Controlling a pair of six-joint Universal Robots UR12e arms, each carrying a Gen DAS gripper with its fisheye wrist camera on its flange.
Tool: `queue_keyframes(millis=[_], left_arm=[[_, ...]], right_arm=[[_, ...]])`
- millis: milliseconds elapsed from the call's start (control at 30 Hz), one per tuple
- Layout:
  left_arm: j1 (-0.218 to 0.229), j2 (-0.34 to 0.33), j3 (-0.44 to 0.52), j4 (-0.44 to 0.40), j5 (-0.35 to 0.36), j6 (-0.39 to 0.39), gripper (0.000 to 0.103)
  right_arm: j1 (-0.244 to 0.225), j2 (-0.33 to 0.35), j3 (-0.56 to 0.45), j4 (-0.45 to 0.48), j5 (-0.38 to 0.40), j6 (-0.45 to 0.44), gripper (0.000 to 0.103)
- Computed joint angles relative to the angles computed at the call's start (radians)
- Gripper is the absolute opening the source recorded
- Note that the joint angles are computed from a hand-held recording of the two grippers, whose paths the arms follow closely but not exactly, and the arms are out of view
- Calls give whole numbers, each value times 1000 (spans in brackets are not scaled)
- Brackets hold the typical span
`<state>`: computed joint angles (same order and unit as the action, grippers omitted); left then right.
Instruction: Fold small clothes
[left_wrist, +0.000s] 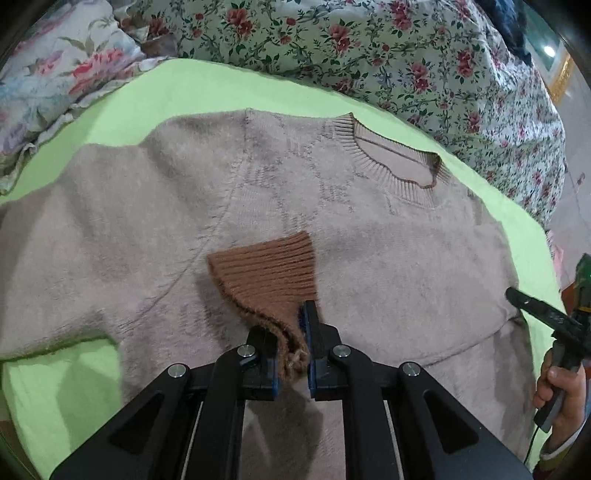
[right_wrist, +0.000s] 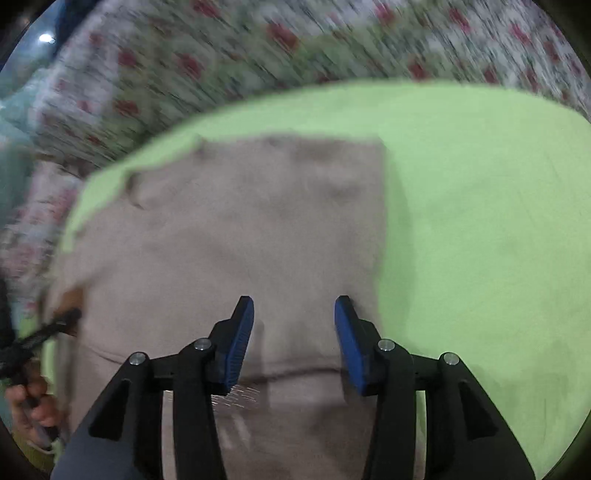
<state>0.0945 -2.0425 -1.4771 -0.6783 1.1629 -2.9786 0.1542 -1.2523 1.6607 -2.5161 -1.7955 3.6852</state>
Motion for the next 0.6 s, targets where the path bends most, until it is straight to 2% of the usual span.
queue_keyframes(millis=[100, 233, 367, 600], left_arm=[[10, 16, -22, 16, 25, -4, 18], [28, 48, -62, 34, 35, -3, 18], [47, 102, -125, 71, 30, 11, 17], [96, 202, -235, 115, 36, 8, 34]], right_arm=[[0, -17, 22, 1, -36, 22, 42], [43, -35, 10, 24, -170, 3, 45], [68, -62, 21, 15, -183, -11, 48], [125, -78, 22, 26, -199, -13, 55]])
